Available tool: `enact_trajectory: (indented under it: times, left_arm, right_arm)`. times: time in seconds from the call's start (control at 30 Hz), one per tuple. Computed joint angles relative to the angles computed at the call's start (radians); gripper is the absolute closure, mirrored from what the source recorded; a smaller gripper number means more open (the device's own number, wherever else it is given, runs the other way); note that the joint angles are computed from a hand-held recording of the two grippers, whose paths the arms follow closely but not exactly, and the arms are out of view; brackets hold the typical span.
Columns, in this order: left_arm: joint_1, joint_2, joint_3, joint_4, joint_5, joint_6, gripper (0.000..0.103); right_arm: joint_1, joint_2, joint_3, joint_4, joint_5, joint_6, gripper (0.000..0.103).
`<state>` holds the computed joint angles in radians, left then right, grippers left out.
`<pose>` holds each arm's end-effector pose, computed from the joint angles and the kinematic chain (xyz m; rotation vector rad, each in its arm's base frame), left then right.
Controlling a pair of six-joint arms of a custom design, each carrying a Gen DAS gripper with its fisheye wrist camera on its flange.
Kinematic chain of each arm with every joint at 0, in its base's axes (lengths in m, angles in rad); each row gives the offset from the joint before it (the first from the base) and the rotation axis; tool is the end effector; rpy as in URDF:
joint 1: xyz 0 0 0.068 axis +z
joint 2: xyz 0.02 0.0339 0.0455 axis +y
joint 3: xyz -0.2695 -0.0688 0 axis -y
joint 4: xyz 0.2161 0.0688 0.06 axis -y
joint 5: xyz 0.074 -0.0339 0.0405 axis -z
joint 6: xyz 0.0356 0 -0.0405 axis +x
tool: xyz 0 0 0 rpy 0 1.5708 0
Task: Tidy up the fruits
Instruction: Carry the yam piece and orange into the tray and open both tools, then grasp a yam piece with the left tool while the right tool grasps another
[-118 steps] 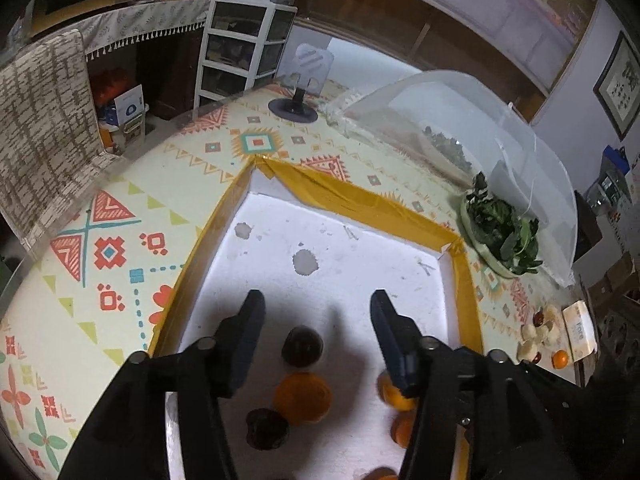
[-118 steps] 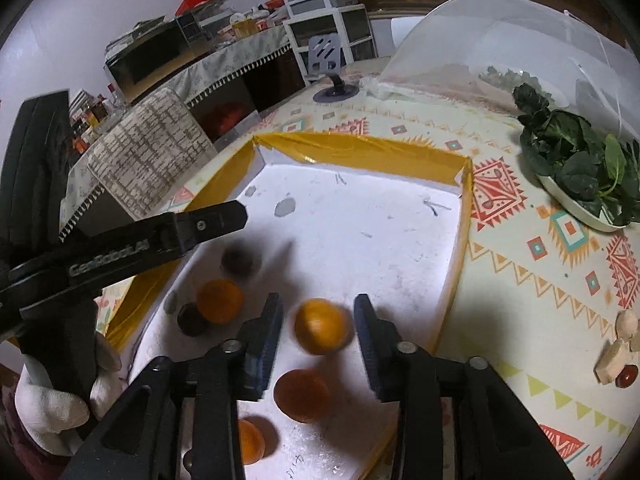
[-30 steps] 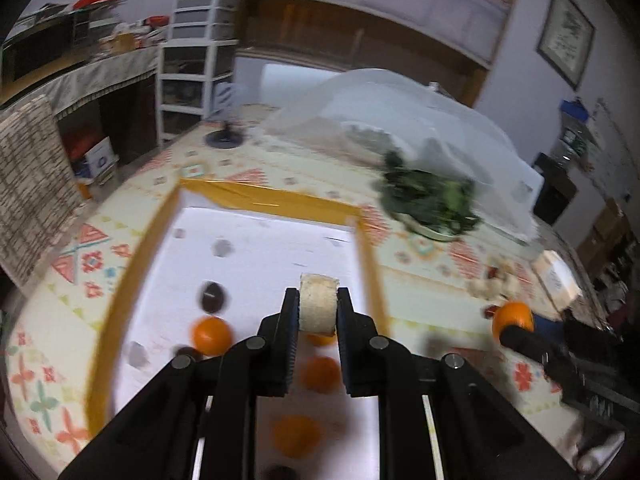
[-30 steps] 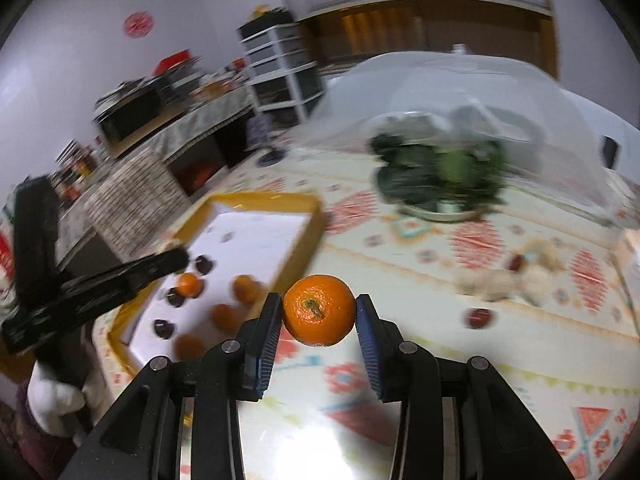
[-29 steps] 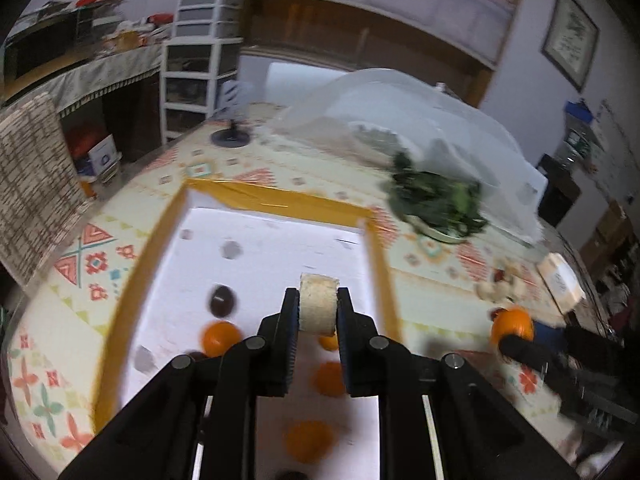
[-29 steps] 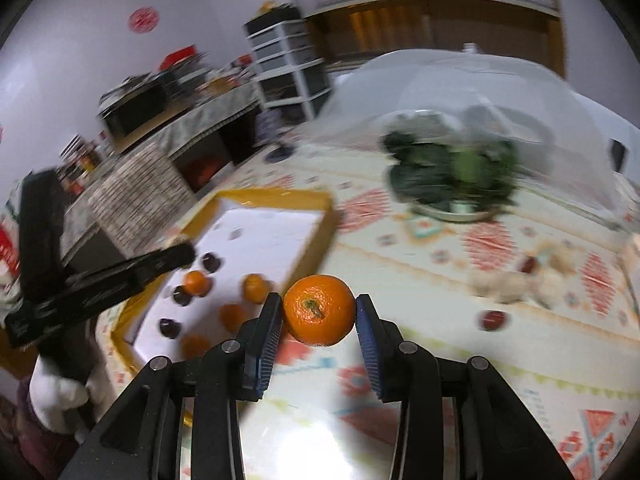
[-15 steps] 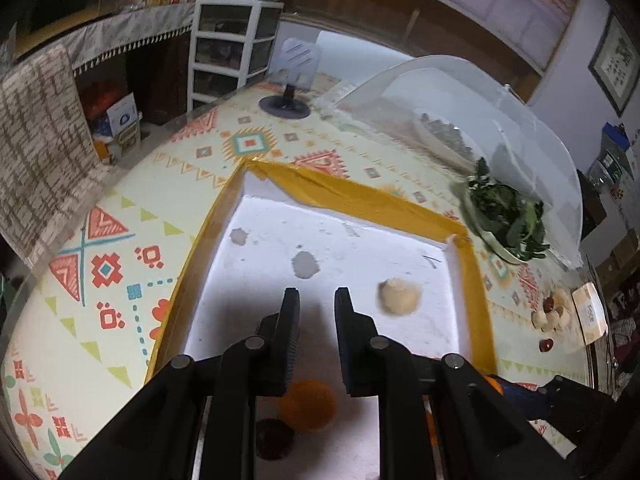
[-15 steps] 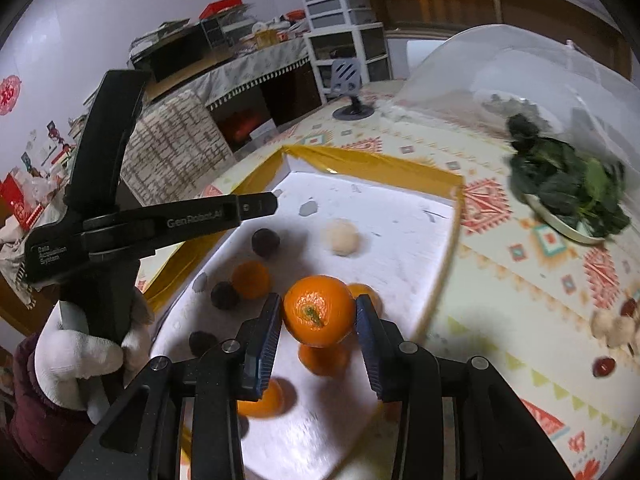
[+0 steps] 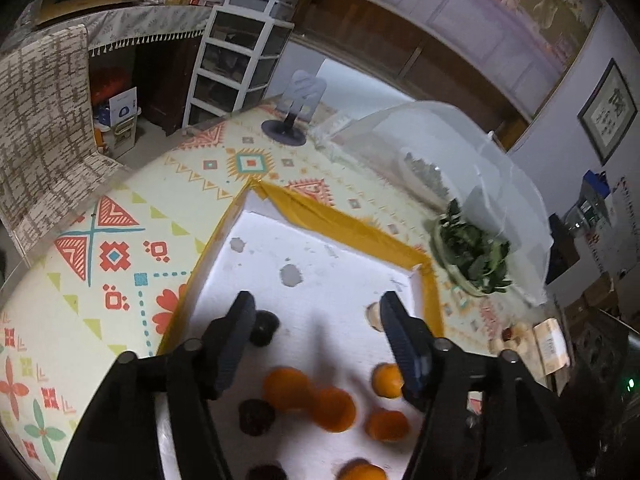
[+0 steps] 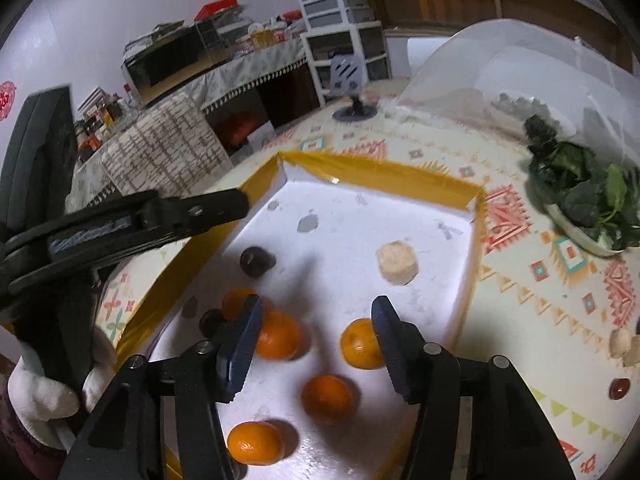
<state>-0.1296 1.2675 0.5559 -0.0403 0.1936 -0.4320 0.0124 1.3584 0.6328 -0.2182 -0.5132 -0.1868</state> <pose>0.2192 -0.0355 0.2006 -0.2569 2.3461 -0.5036 0.2260 0.0203 0.1934 -0.4456 2.3881 0.5644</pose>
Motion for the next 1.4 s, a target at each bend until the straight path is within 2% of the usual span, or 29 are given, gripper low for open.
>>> enact_trajectory:
  times: [0.1,0.13,0.2,0.23,0.3,0.33,0.43,0.47,0.5,0.57,0.63,0.7,0.77,0.9,0.97,1.03,1.07,1.23,1.4]
  left_arm:
    - [-0.053,-0.081,-0.003,-0.04,-0.03,-0.028,0.034]
    - [-0.097,-0.119,0.002,-0.063,-0.068,-0.04,0.033]
    - [-0.178,-0.165,0.021,-0.108,-0.167,-0.057,0.025]
    - [-0.265,-0.2,0.044,-0.149,-0.28,-0.08,0.019]
    - [-0.371,-0.254,0.067,-0.186,-0.41,-0.102,0.01]
    - [-0.46,-0.303,0.07,-0.186,-0.493,-0.116,0.006]
    - [-0.654,-0.413,0.025,-0.1,-0.615,-0.14,0.0]
    - [-0.696,-0.424,0.011,-0.075,-0.633,-0.148,0.0]
    - [-0.759,-0.406,0.003,-0.041,-0.656,-0.165,0.0]
    - [-0.8,-0.314,0.038,-0.061,-0.629,-0.199,0.0]
    - [-0.783,-0.198,0.06,-0.043,-0.498,-0.232,0.0]
    - [-0.787,-0.095,0.072,-0.005,-0.444,-0.268,0.0]
    - [-0.813,-0.023,0.094,0.019,-0.447,-0.288,0.0]
    - [-0.828,0.095,0.154,0.053,-0.437,-0.301,0.0]
    - [-0.854,0.154,0.191,0.057,-0.448,-0.31,0.0]
    - [-0.86,0.206,0.23,0.053,-0.44,-0.302,0.0]
    - [-0.855,0.215,0.235,0.052,-0.431,-0.295,0.001]
    - [-0.852,0.346,0.356,0.015,-0.414,-0.264,0.007]
    - [-0.842,0.461,0.473,-0.024,-0.397,-0.235,0.01]
  right_arm:
    - [-0.099,-0.044,0.005,-0.049,-0.053,-0.044,0.04]
    - [-0.127,-0.064,0.005,-0.066,-0.065,-0.06,0.04]
    - [-0.225,-0.124,0.006,-0.111,-0.105,-0.118,0.04]
    - [-0.282,-0.157,0.011,-0.135,-0.127,-0.151,0.04]
    - [-0.423,-0.221,0.028,-0.192,-0.186,-0.231,0.037]
    - [-0.503,-0.243,0.044,-0.224,-0.223,-0.277,0.031]
    - [-0.812,-0.278,0.11,-0.31,-0.385,-0.442,0.016]
    - [-0.881,-0.276,0.129,-0.318,-0.42,-0.471,0.007]
    - [-0.968,-0.268,0.146,-0.321,-0.467,-0.507,0.004]
    - [-1.105,-0.214,0.192,-0.327,-0.534,-0.582,0.0]
    - [-1.172,-0.136,0.242,-0.313,-0.527,-0.606,0.0]
    - [-1.214,-0.016,0.313,-0.333,-0.495,-0.624,0.0]
    - [-1.223,0.133,0.409,-0.405,-0.434,-0.664,0.0]
    - [-1.194,0.351,0.523,-0.452,-0.313,-0.679,0.001]
    - [-1.176,0.454,0.586,-0.49,-0.282,-0.675,0.012]
    - [-1.139,0.553,0.664,-0.526,-0.26,-0.638,0.027]
    - [-1.125,0.577,0.672,-0.517,-0.253,-0.611,0.03]
    - [-1.035,0.711,0.778,-0.529,-0.262,-0.472,0.03]
    - [-0.934,0.727,0.751,-0.423,-0.188,-0.383,0.03]
